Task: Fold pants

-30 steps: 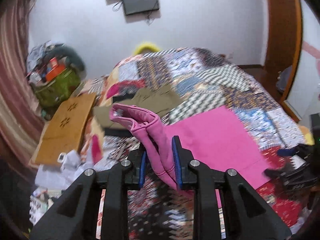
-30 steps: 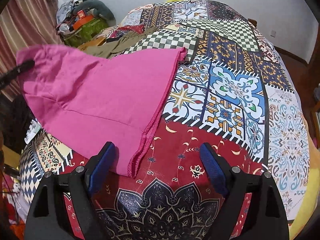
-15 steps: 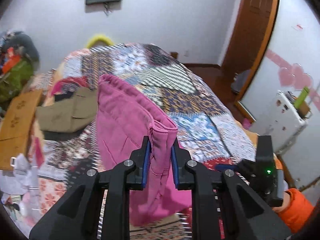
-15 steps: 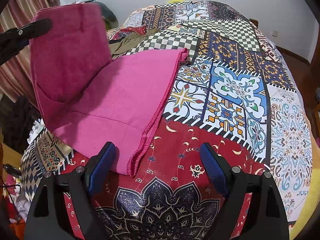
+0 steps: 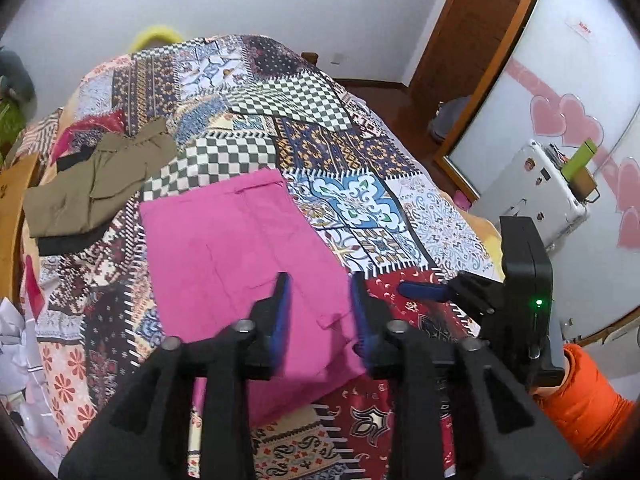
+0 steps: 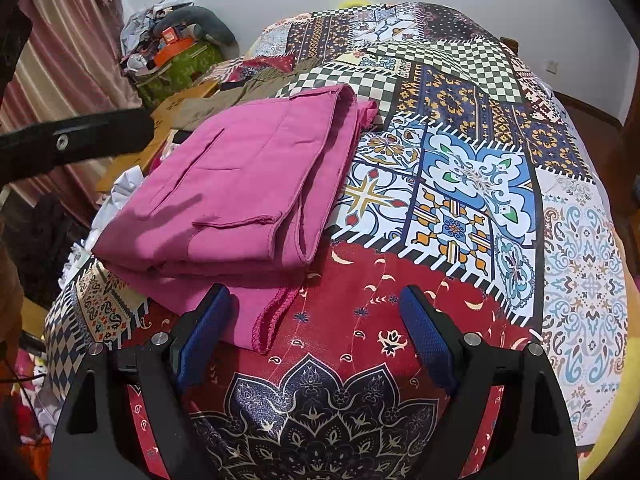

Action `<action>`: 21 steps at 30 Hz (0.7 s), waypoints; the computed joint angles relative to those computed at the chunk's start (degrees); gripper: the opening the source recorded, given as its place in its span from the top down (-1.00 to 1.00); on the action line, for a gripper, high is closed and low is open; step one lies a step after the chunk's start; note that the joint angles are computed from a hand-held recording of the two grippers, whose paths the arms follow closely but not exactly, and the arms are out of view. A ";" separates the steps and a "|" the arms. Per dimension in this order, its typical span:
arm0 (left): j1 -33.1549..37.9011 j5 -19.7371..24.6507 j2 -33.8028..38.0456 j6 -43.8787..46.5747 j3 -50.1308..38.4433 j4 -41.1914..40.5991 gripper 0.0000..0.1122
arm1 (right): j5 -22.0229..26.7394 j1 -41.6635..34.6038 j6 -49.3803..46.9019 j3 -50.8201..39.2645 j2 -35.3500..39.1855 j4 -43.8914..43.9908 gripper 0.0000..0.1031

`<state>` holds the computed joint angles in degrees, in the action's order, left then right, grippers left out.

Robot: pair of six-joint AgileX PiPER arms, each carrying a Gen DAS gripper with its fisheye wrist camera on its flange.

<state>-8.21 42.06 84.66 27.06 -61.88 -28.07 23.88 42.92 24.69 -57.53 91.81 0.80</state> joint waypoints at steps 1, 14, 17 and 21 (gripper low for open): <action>0.14 -0.79 -0.40 -0.26 0.13 0.64 0.08 | 0.13 -0.03 0.10 -0.05 -0.02 -0.05 -0.65; 4.78 -5.21 13.39 -10.96 -15.78 21.49 -0.57 | 2.70 -0.38 9.04 1.31 -3.56 -8.45 -0.63; 5.20 -2.93 21.27 -14.46 -24.05 26.29 -0.57 | 3.08 -0.34 10.42 1.39 -4.06 -10.17 -0.63; 5.23 2.02 32.33 -18.39 -36.09 30.77 -0.57 | 2.93 -0.73 11.41 1.95 -4.78 -11.07 -0.63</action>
<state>-2.98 44.08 116.99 8.67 -97.97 2.71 26.81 42.19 36.10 -55.58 87.04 -10.28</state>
